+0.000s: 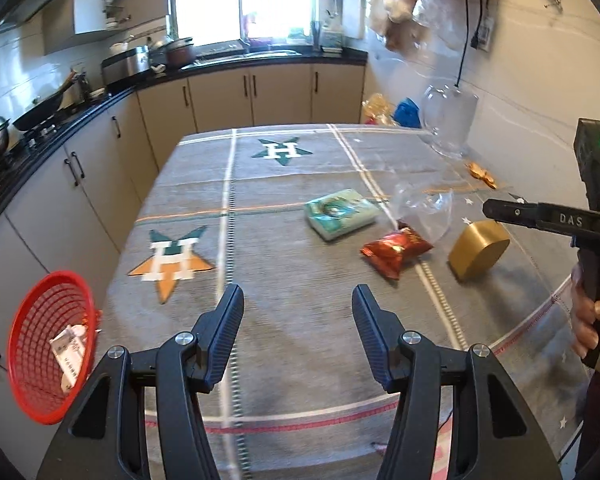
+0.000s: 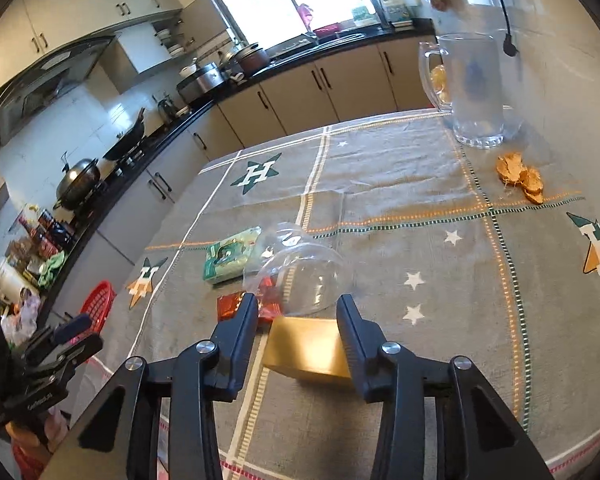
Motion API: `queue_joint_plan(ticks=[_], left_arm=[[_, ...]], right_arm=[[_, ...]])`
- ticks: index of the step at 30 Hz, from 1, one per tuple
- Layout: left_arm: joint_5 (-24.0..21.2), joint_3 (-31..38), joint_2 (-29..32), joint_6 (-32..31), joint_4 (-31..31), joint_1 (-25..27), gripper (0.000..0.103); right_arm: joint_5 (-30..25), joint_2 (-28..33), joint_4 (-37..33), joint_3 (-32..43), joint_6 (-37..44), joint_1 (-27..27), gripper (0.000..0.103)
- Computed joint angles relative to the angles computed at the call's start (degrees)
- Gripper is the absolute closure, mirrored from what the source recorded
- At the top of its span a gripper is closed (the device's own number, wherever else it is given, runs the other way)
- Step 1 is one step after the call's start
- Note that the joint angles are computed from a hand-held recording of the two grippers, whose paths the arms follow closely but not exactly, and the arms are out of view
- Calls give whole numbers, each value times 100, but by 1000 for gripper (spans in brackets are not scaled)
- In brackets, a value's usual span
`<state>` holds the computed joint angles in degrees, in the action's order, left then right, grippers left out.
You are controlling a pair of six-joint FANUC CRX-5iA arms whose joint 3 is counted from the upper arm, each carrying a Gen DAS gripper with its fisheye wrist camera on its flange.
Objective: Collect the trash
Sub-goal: 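Move both grippers back to the remaining items on the table, then grasp the red snack bag with the left gripper while the right gripper grasps the yellow round box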
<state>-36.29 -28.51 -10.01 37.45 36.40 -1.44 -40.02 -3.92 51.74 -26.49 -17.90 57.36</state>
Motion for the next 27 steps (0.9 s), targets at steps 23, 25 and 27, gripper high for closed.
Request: queue_joint_plan(ticks=[23, 25, 27], left_arm=[[407, 1041, 1363, -260, -866, -1242, 30], [379, 1275, 1539, 8, -1295, -1331, 30], [355, 1399, 1690, -33, -1375, -1387, 30]], right_arm=[[731, -681, 931, -939, -1269, -315, 58], [944, -718, 1092, -1050, -1446, -457, 58], [1126, -720, 1211, -1120, -1584, -579, 58]])
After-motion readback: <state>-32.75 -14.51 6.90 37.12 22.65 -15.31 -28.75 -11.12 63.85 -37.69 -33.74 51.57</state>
